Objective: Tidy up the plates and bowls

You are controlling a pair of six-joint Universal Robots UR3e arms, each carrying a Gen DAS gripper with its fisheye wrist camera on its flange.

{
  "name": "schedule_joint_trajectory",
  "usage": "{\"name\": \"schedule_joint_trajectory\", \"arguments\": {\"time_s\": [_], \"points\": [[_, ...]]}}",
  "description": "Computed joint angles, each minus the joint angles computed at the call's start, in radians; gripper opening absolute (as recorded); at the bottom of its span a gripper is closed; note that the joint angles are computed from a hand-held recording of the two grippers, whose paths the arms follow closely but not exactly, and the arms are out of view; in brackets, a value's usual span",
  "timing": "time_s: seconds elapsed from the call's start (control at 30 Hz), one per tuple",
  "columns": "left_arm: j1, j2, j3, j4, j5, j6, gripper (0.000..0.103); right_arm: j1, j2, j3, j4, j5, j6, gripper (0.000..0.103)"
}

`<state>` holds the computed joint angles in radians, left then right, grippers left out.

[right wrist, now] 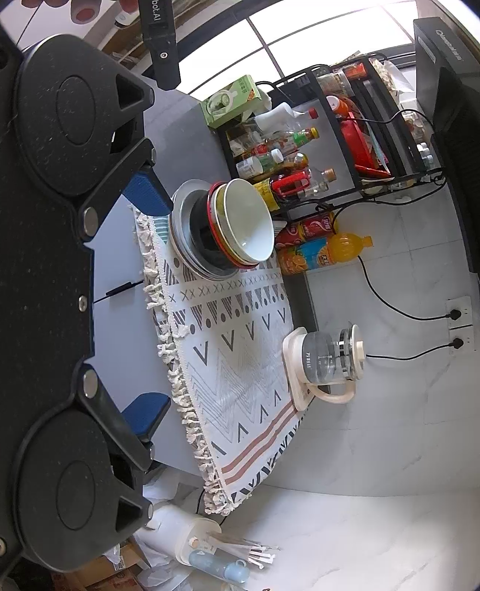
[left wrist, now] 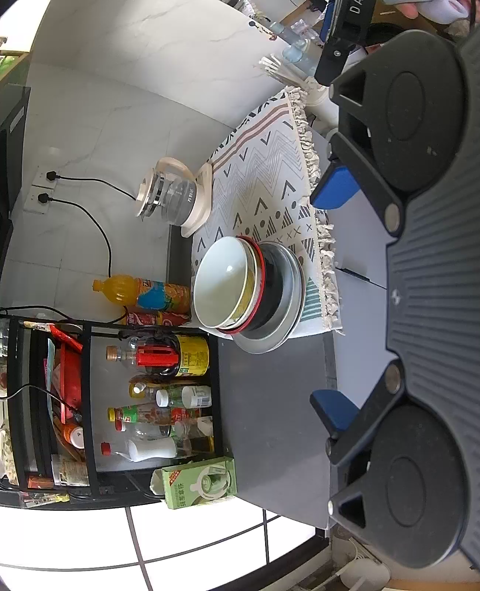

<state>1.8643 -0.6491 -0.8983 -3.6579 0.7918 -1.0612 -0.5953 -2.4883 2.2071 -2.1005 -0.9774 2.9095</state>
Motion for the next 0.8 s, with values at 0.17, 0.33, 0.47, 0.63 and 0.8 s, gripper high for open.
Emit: {"name": "schedule_joint_trajectory", "arguments": {"time_s": [0.17,0.33,0.47,0.63,0.8], "points": [[0.006,-0.001,0.005,-0.007,0.002,0.003,0.103,0.01,0.008,0.001,-0.018,-0.009,0.004,0.103],[0.011,-0.003,0.011,-0.011,0.005,0.006,0.103,-0.015,0.0,-0.01,0.023,0.019,-0.019,0.103],[-0.01,0.015,-0.017,0.019,-0.005,-0.023,0.103,-0.054,-0.025,-0.022,0.081,0.052,-0.061,0.103],[-0.007,0.014,-0.012,0.012,0.003,-0.022,0.103,-0.026,-0.011,-0.034,0.067,0.016,-0.043,0.103],[-0.029,0.023,-0.012,0.017,-0.004,-0.05,0.103,-0.038,-0.02,-0.054,0.11,0.005,-0.075,0.103]]}}
